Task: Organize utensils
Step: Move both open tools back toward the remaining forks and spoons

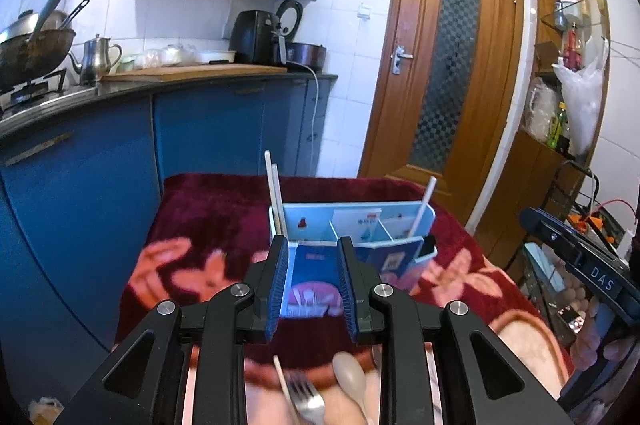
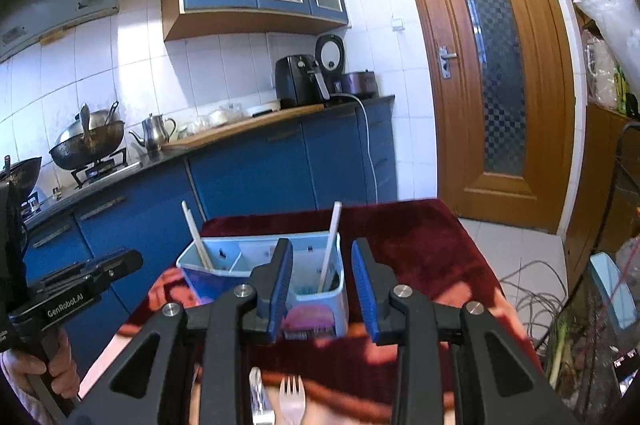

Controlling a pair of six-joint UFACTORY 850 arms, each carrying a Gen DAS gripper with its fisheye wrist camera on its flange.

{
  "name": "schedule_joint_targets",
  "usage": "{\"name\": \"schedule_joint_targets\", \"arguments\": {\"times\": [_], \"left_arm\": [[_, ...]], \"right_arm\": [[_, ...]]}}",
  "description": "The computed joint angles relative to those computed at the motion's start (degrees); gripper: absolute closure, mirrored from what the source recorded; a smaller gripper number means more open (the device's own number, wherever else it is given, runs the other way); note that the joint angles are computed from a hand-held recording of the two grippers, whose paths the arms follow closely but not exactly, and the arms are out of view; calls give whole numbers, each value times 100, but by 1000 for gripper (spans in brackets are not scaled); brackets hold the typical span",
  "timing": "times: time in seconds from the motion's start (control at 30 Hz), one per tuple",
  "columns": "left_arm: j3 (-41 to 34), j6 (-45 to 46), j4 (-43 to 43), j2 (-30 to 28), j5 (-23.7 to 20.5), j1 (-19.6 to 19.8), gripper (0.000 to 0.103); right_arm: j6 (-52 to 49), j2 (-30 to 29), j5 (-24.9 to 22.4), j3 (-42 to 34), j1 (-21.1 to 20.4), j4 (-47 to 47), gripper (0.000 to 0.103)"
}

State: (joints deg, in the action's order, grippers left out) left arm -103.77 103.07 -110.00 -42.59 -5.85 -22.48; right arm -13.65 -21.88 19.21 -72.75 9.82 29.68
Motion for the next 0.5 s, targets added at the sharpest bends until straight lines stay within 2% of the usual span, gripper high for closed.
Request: {"name": "schedule_joint_targets", "arguments": {"times": [0.17,0.33,0.43,0.5], "left_arm": [[312,-1306,1260,211,-29,13,78],[652,-1561,1560,404,-17,29,77],[791,-2127,2172,473,27,21,77],[856,-2848,2889,500,19,27,77]], "right_arm": [[504,242,-349,316,-34,-425,65],[417,351,-603,497,-17,-359,65],[243,384,-752,587,-1,-152,65],[177,403,-837,651,4,-46,64]]}}
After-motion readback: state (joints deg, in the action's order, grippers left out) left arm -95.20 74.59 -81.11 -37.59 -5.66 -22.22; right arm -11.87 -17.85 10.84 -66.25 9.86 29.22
